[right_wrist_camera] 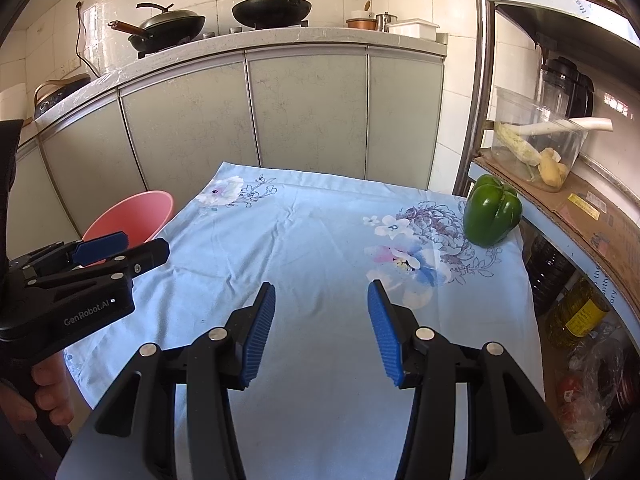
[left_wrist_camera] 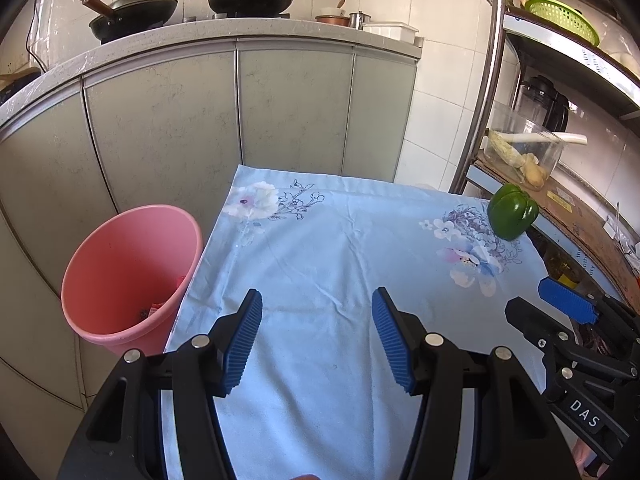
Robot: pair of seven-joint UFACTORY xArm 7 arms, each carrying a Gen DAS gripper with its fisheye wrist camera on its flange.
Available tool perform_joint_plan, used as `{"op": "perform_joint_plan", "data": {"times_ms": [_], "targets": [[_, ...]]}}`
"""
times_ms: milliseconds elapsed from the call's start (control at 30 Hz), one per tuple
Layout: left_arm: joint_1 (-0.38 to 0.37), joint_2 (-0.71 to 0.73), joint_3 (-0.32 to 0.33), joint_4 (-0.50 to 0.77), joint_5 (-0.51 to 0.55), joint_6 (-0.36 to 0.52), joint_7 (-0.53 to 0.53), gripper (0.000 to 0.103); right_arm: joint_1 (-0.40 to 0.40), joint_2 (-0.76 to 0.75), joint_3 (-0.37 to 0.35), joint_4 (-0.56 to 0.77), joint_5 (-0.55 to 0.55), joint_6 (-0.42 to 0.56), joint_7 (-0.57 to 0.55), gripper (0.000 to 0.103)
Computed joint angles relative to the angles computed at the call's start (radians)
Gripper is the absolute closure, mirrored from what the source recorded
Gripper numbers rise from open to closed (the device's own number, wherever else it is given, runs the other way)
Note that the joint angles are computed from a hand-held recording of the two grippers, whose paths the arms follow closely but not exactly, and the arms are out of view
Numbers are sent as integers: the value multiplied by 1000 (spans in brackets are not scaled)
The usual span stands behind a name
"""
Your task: Collect trash
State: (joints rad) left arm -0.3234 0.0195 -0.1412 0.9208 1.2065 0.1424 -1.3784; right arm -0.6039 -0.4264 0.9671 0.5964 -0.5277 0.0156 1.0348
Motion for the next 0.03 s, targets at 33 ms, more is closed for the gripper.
{"op": "perform_joint_plan", "data": {"times_ms": [33], "targets": [[1, 3, 0, 1, -11, -1, 10, 46, -5, 2, 3, 1, -1, -1, 1, 54]]}}
